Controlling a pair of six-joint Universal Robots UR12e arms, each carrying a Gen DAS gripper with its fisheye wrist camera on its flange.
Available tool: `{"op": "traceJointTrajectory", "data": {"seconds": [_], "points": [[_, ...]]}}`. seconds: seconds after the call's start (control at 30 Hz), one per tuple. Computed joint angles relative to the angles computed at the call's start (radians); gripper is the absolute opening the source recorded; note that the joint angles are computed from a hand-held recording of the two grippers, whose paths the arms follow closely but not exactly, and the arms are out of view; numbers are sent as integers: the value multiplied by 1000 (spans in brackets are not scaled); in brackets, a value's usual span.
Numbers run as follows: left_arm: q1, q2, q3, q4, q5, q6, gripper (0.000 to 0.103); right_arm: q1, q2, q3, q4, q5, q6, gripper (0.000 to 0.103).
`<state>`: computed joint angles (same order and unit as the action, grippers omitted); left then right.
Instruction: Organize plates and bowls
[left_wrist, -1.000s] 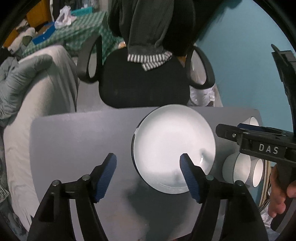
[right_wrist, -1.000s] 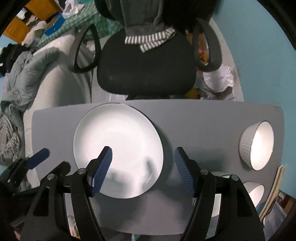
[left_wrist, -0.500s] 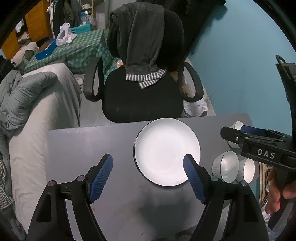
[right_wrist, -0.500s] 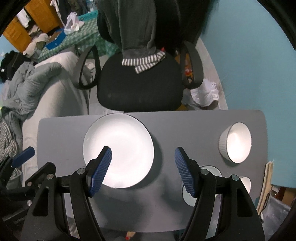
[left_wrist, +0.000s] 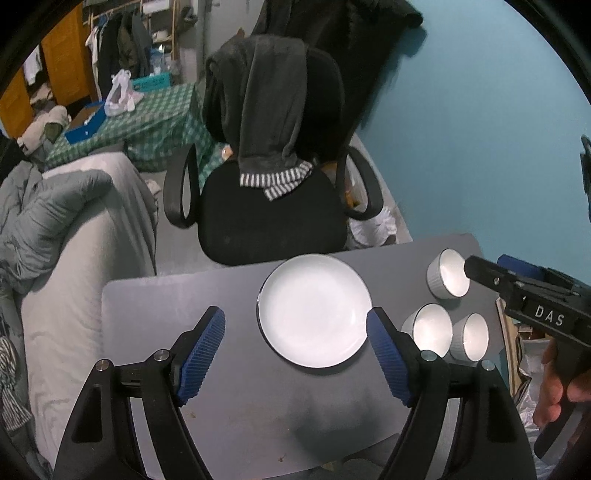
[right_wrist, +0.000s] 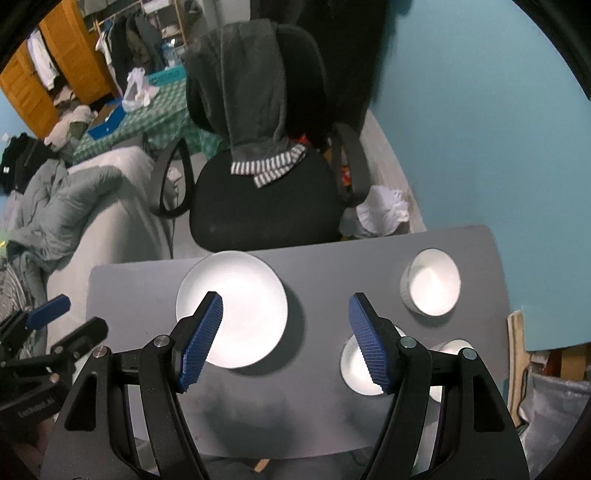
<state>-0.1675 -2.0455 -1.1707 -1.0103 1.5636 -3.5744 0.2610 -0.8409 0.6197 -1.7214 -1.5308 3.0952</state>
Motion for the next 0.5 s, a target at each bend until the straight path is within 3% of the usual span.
{"op": "traceJointTrajectory", "data": {"seconds": [0.17, 0.5], "points": [[-10, 14, -3, 36, 21, 14, 82, -5, -38, 48, -35, -21, 24, 70], [-18, 30, 3, 75, -7, 47, 82, -13, -102, 122, -95, -92, 85, 70]]}}
